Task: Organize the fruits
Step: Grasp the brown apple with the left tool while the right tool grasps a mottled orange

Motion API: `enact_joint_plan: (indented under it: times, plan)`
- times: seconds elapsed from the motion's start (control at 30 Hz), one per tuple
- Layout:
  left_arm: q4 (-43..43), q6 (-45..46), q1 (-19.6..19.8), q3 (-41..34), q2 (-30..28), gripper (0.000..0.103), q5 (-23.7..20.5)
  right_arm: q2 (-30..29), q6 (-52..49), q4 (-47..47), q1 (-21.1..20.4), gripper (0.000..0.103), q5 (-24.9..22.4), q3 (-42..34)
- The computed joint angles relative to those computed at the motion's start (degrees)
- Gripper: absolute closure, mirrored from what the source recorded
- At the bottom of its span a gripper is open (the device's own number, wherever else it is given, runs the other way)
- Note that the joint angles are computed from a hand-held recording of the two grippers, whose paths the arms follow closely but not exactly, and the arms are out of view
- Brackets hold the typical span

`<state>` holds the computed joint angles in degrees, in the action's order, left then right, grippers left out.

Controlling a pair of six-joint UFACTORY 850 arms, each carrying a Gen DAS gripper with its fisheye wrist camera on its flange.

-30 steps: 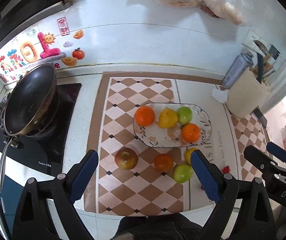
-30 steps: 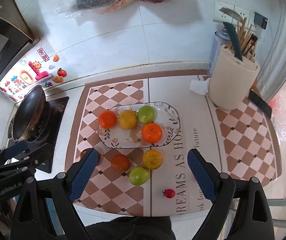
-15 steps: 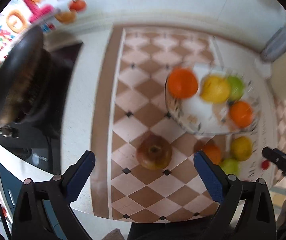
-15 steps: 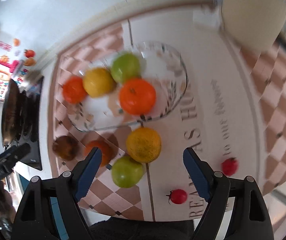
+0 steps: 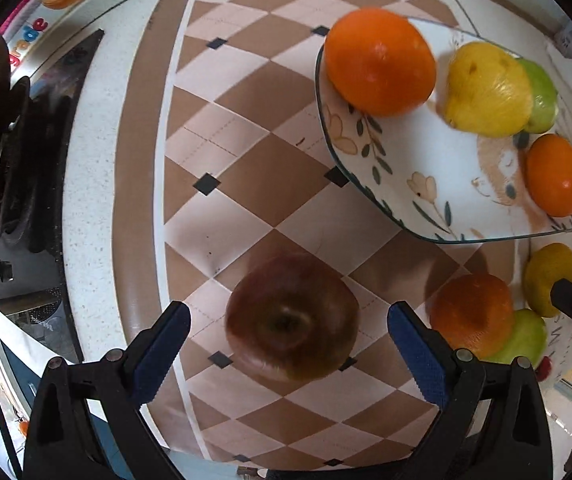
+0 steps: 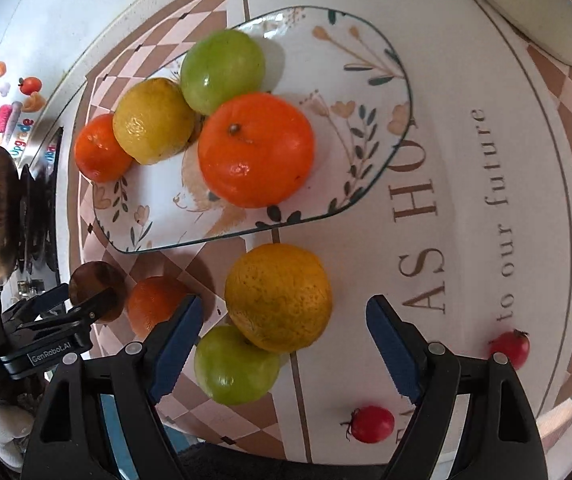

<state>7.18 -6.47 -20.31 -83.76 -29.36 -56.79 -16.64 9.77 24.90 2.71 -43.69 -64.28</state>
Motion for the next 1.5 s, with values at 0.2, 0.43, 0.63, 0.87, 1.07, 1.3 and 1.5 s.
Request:
enact_joint_plan:
  times: [0.2,0.43,0.63,0.87,1.07,1.3,1.5]
  plan:
    - [1.4,0.3,-0.6,2.0,1.1,0.035,3.5,-0.1,-3.4,2.0,0.0,0.044,1.2,0.6]
    - [0.4,-0.8,-1.9,3.3,2.9,0.038,3.6,0.2,-6.7,5.6,-1.9,0.043,-0.2,1.3]
    - [-0.6,-2.5,-3.1,4.8,4.7,0.038,3.8,0.7,-4.4,2.7,-1.2,0.037,0.0,0.5]
    - [-0.1,-2.5,-2.6,5.3,5.2,0.039,3.9,-0.2,-6.4,4.0,-1.1,0.044,0.0,1.4]
    - [-2.7,-0.7,-1.7,2.0,5.9,0.058,1.7,1.9,-7.8,6.6,-1.5,0.045,1.4,2.7]
    - [-3.1,4.8,-2.2,-5.3,4.1,0.062,-0.3,3.1,-10.7,9.6,-2.0,0.045,1.3,1.3]
    - [-12.2,5.8,2.1,-5.9,1.9,0.049,-3.8,3.2,-10.7,9.8,-2.3,0.045,0.8,0.9]
